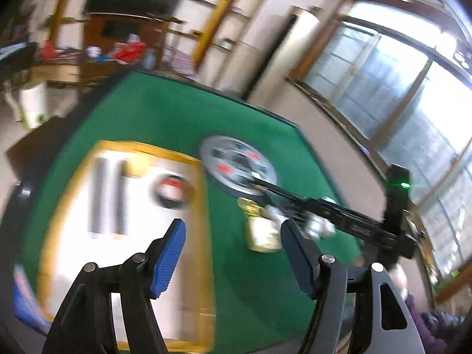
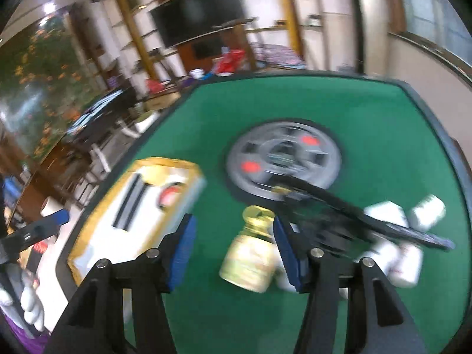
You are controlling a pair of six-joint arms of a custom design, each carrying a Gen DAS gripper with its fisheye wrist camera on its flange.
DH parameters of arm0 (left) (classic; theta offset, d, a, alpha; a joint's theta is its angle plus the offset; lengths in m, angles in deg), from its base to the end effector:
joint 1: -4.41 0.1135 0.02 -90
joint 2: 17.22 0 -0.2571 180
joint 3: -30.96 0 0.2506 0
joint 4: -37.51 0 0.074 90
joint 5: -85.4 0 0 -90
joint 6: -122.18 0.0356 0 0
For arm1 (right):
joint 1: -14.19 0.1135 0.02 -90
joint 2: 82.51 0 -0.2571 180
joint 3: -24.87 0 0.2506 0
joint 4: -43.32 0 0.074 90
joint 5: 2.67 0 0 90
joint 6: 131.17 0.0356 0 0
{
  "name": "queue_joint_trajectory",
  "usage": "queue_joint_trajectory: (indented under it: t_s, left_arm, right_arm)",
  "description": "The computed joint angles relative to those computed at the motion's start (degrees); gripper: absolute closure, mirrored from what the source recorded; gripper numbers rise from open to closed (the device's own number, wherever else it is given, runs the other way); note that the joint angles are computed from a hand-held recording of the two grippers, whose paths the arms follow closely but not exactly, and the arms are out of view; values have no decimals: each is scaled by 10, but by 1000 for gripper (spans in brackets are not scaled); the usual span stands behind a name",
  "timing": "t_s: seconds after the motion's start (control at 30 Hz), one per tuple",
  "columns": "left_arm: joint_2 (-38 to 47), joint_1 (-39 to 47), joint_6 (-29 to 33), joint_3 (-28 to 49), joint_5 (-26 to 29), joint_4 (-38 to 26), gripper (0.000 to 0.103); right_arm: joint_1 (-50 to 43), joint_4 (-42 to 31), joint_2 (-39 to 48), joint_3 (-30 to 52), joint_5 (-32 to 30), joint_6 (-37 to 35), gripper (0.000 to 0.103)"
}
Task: Organize rigid objects
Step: 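Grasp the cartoon game card with the left tool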
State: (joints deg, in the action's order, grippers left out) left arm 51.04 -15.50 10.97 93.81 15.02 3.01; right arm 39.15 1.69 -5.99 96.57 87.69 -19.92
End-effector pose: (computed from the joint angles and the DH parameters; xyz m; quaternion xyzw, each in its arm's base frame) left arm 0.2373 -0.0987 0.2597 0.0620 0.8935 -0.2910 0.3364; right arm 0.2587 0.1202 0.2630 -0.0289 0.9282 0.1429 0.3423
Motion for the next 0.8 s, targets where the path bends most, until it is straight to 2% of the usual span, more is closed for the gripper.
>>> queue_joint_trajectory:
  t_s: [0.1,0.23,0.3,0.43,0.57,0.67,0.8]
  left_arm:
    - [62,-101,-29,27,-57,28,33]
    - [172,-180,-47,73,-152,34,33]
    - [218,-203,-44,92,-186,35,33]
    - [302,-234,-38,139,-224,10,33]
    - [340,-253,-28,173,-274,-2,33]
    - [377,-261,-12,208,-310,1,33]
    - [437,-259,-8,270,-316,-16,33]
  right_arm:
    - [-87,-3,-81,-77,-49,-7,50]
    - [-195,12,-156,-162,-132,-25,49]
    - [-222,10,-183,-187,-154,-27,50]
    - [-314,23,-206,-234,-239,-56,49]
    - [-363,28,-211,-251,-290,-73,49]
    - [-392,35,-208,-260,-318,-80,49]
    - [-411,39,-219,-265,-337,-77,48]
